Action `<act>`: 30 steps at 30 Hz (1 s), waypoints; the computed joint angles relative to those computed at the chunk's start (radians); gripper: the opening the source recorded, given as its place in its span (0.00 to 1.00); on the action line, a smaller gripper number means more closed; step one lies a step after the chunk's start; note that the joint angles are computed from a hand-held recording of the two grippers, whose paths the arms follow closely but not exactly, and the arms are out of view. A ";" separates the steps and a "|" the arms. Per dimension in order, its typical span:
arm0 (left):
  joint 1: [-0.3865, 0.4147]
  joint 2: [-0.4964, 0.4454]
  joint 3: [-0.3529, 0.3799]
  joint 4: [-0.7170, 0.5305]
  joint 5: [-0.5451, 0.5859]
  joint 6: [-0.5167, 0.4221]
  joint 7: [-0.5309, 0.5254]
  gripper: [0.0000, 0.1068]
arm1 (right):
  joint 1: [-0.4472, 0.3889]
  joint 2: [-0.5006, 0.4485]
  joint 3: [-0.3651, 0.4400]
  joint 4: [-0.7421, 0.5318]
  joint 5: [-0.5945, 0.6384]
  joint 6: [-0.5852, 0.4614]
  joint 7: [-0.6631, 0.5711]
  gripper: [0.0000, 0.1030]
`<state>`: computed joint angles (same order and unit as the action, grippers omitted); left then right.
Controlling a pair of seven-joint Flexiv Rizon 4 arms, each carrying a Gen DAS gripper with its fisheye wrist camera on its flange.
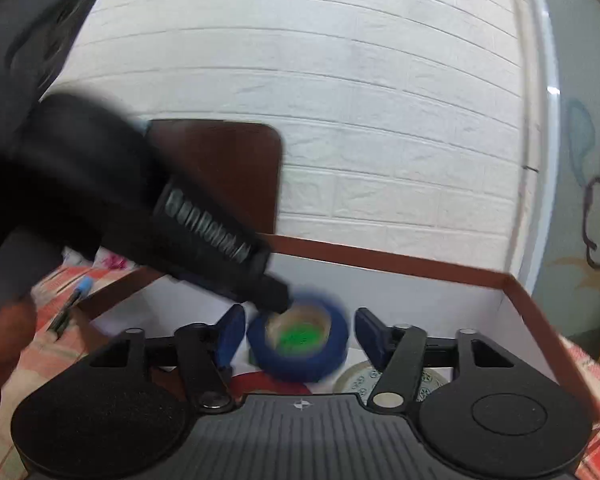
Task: Organize objects
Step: 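Carry the blue tape roll into the brown box and open the right gripper, then withdraw the right gripper from the box and move it over the table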
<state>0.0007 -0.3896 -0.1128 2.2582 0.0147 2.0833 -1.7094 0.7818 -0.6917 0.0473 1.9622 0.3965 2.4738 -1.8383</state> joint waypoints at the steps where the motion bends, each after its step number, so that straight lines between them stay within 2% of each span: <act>1: 0.014 -0.002 0.002 0.001 0.031 0.009 -0.033 0.30 | -0.023 -0.004 0.018 -0.004 -0.021 -0.007 0.032 0.70; 2: 0.042 -0.002 -0.023 0.011 0.033 0.020 -0.032 0.33 | -0.041 -0.013 0.033 -0.006 -0.040 0.001 0.065 0.70; 4: 0.045 0.001 -0.016 0.020 0.039 0.029 -0.038 0.38 | -0.062 -0.028 0.048 -0.007 -0.070 0.018 0.113 0.73; 10: 0.053 0.032 -0.020 0.048 0.064 0.050 -0.073 0.39 | 0.011 -0.024 -0.007 -0.025 0.011 0.002 0.074 0.71; 11: 0.046 0.041 -0.013 0.059 0.064 0.064 -0.077 0.38 | 0.034 -0.011 -0.008 -0.005 0.045 0.026 0.054 0.71; 18: -0.004 0.093 0.038 0.137 0.043 0.120 -0.092 0.38 | 0.049 -0.017 0.041 0.052 0.119 0.184 0.023 0.71; 24: -0.104 0.122 0.084 0.180 -0.076 0.104 -0.032 0.38 | 0.046 0.017 0.077 0.105 0.153 0.211 0.018 0.71; 30: -0.248 0.141 0.126 0.229 -0.290 0.111 0.090 0.38 | 0.030 0.058 0.097 0.159 0.173 0.206 0.045 0.71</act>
<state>-0.2475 -0.2485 0.0136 2.4873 -0.2755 2.1940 -1.6192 0.8122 -0.6334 0.1447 2.1211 0.5698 2.6798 -1.7935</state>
